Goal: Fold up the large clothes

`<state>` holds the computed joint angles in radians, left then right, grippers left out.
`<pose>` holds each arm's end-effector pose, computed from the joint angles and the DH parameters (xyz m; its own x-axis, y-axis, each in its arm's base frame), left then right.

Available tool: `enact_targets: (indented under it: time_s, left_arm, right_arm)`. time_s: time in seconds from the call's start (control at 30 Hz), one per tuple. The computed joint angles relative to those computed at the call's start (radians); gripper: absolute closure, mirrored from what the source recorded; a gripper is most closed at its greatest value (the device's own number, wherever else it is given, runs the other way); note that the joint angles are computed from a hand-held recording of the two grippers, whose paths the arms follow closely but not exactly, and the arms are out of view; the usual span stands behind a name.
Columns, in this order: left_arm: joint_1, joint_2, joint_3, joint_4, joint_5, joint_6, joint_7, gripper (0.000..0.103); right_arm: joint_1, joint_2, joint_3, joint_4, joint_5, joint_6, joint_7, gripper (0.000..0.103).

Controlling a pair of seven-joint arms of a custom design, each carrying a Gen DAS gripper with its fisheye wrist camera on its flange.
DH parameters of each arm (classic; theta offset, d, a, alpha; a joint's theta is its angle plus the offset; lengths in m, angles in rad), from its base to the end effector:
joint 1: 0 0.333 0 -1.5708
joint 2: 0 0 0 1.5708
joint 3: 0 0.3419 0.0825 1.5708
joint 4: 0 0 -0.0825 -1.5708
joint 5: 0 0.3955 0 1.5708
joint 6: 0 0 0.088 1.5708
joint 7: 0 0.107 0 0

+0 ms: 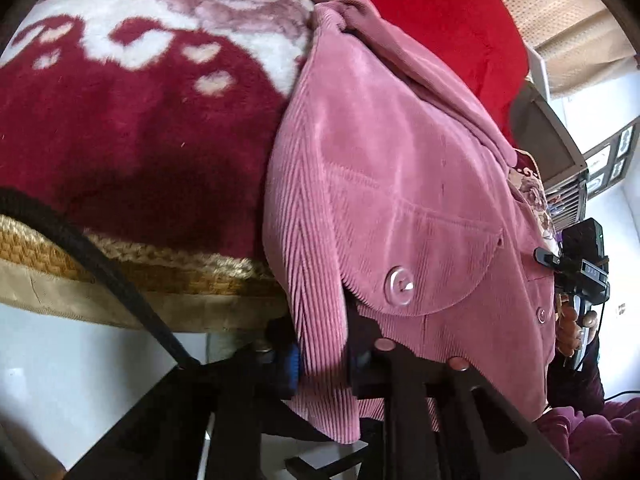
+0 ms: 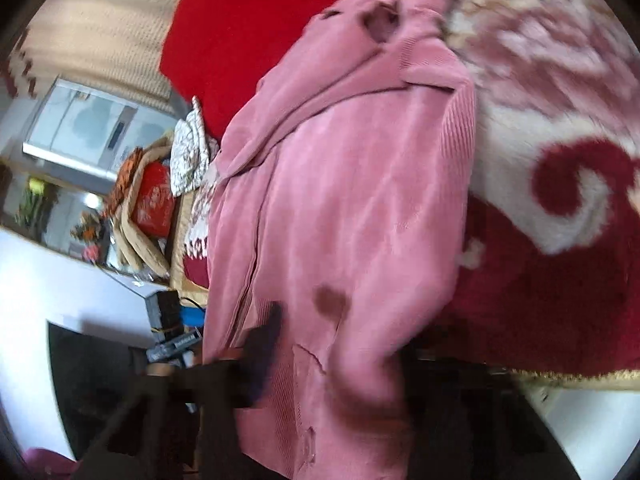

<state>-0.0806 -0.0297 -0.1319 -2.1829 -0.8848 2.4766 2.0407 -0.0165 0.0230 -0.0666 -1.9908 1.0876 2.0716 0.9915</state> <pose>0.5525 -0.1171 0.4539 -0.1560 -0.8283 0.5381 -0.9303 -0.0599 -0.3619 0.5907 -0.0031 0.5011 0.1163 -0.6346 -0.7641 -0.9394 0.1796 -0.2922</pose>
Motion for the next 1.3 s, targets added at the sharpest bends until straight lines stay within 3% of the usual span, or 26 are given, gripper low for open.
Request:
enact_targets:
  time_s: [0.07,0.13,0.17,0.2,0.23,0.27,0.3,0.33,0.5,0.67,0.8,0.93,1.03,1.1,1.13,1.17,1.2,1.23,1.27,1.3]
  left_arm:
    - [-0.005,0.005,-0.006,0.011,0.016,0.008,-0.004,0.089]
    - [-0.009,0.017,-0.012,0.023,0.083,0.014,-0.077,0.072]
    - [-0.003,0.012,-0.008,0.022,0.103,-0.004,-0.107,0.053]
    - [0.0,0.023,-0.005,0.032,0.088,-0.022,-0.116,0.052]
    - [0.001,0.028,-0.006,0.041,0.076,-0.026,-0.116,0.052]
    - [0.001,0.03,-0.007,0.04,0.056,-0.022,-0.102,0.063]
    - [0.002,0.031,-0.009,0.045,0.021,-0.03,-0.071,0.075]
    - [0.006,0.025,-0.007,0.044,-0.008,-0.044,-0.042,0.094]
    - [-0.004,-0.01,-0.006,0.08,-0.073,-0.065,0.039,0.097]
    - [-0.001,0.002,0.009,0.188,-0.179,-0.078,0.095,0.097]
    - [0.021,0.096,0.006,0.387,-0.178,-0.111,0.042,0.097]
    - [0.05,0.251,-0.021,0.642,-0.033,-0.167,-0.065,0.097]
    - [0.043,0.382,-0.039,0.823,0.108,-0.209,-0.17,0.097]
    - [0.057,0.407,-0.07,0.843,0.114,-0.212,-0.171,0.097]
    - [0.066,0.394,-0.086,0.81,0.113,-0.192,-0.151,0.097]
    - [0.082,0.365,-0.101,0.764,0.102,-0.18,-0.133,0.097]
    - [0.098,0.336,-0.115,0.715,0.073,-0.174,-0.109,0.097]
    - [0.107,0.32,-0.119,0.685,0.057,-0.167,-0.095,0.097]
    - [0.11,0.296,-0.118,0.648,0.049,-0.156,-0.087,0.097]
    - [0.108,0.282,-0.114,0.624,0.047,-0.146,-0.085,0.097]
  right_arm:
    - [0.005,-0.008,0.004,-0.002,0.015,0.02,-0.03,0.068]
    - [0.008,0.0,0.005,0.004,0.017,0.028,-0.024,0.068]
    - [0.011,0.008,0.006,0.01,0.0,0.034,0.006,0.065]
    - [0.009,0.023,0.005,0.021,-0.018,0.023,0.036,0.065]
    - [0.007,0.038,0.006,0.032,-0.025,0.003,0.059,0.065]
    - [0.004,0.048,0.009,0.038,-0.02,-0.01,0.064,0.065]
    - [0.003,0.048,0.014,0.037,-0.012,-0.011,0.057,0.065]
    - [0.005,0.042,0.02,0.035,-0.005,-0.002,0.031,0.065]
    - [0.005,0.013,0.017,0.04,0.059,-0.006,-0.046,0.075]
    - [-0.006,0.035,0.009,0.091,0.211,0.019,-0.077,0.078]
    - [-0.021,0.096,0.016,0.177,0.296,0.067,-0.068,0.08]
    - [-0.072,0.216,0.035,0.341,0.454,0.136,-0.068,0.081]
    - [-0.082,0.321,0.041,0.505,0.329,0.212,0.079,0.079]
    - [-0.094,0.362,0.046,0.572,0.227,0.18,0.166,0.077]
    - [-0.114,0.368,0.054,0.582,0.197,0.122,0.184,0.075]
    - [-0.133,0.358,0.065,0.565,0.183,0.087,0.175,0.062]
    - [-0.153,0.329,0.074,0.517,0.173,0.063,0.147,0.026]
    - [-0.164,0.302,0.08,0.477,0.157,0.061,0.135,0.01]
    - [-0.171,0.264,0.084,0.417,0.165,0.074,0.109,0.001]
    - [-0.182,0.221,0.084,0.347,0.198,0.079,0.065,0.001]
